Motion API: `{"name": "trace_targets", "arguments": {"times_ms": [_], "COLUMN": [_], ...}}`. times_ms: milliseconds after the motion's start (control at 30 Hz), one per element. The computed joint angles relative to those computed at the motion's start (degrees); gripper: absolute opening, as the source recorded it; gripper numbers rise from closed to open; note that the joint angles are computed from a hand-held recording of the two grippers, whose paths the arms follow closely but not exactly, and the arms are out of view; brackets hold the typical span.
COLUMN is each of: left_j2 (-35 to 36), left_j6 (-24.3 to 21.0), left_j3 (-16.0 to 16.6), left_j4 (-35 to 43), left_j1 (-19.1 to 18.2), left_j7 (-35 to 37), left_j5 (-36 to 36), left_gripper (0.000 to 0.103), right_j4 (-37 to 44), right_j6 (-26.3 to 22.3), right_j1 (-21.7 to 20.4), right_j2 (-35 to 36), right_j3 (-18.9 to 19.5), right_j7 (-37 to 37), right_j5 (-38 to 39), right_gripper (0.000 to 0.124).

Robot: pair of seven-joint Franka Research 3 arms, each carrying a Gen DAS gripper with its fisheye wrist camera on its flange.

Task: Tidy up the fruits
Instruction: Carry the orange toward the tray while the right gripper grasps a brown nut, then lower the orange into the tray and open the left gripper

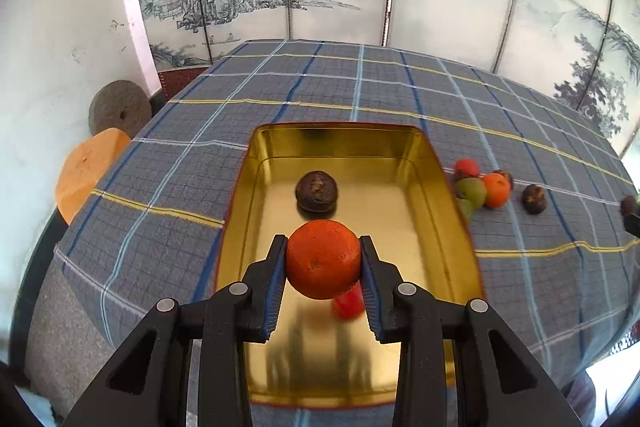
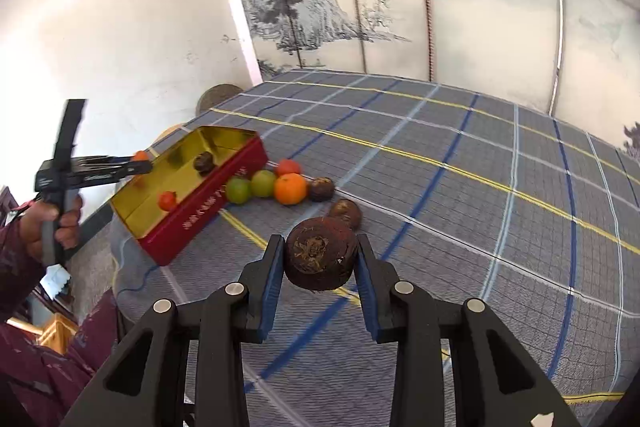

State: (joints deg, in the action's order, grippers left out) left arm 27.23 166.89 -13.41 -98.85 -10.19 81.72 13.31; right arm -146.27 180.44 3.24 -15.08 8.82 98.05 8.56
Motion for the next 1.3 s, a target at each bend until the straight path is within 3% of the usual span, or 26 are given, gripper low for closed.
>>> {"name": "trace_targets", "arguments": {"times_ms": [67,233,400,900,1033,1300], "left_j2": [1.4,4.5,7.7,13.4,15.9,16.8], "left_j6": [-0.8,-2.0,-4.0,-8.1,-11.4,-13.2], "left_j3": [-0.7,2.2,3.6,1.0,1.5,2.8], "left_j4": [1.8,6.3,11.2,20.7,25.4,27.4], "left_j1": [0.7,-1.8,-3.1,-3.2,-5.1,-6.6], "left_j7": [1.5,1.0,0.8,6.6,8.1,7.5], "left_j5": [-0.4,2.6,4.5,2.6,2.6,2.6], "left_gripper": [0.036,0.036,0.036,0.037,0.037,0.038], "right_j4": [0.6,1.8,3.1,5.6,5.8,6.3], "right_j6": [-0.3,-0.6,-1.9,-4.2,-4.6,-5.1], "right_j1": [0.5,3.3,2.5,4.1,4.0,4.7], "right_j2": [0.0,0.5,1.1,2.9,3.0,3.4], "right_j3": [0.2,-1.0,0.3,-0.1,0.4,0.2], "right_j7": [0.0,-0.8,0.1,2.0,3.1,4.0], "right_j5": [0.0,0.9,-0.3,-3.2,-4.5,-6.0], "right_gripper": [0.032,0.032,0.032,0.032,0.032,0.032]}}
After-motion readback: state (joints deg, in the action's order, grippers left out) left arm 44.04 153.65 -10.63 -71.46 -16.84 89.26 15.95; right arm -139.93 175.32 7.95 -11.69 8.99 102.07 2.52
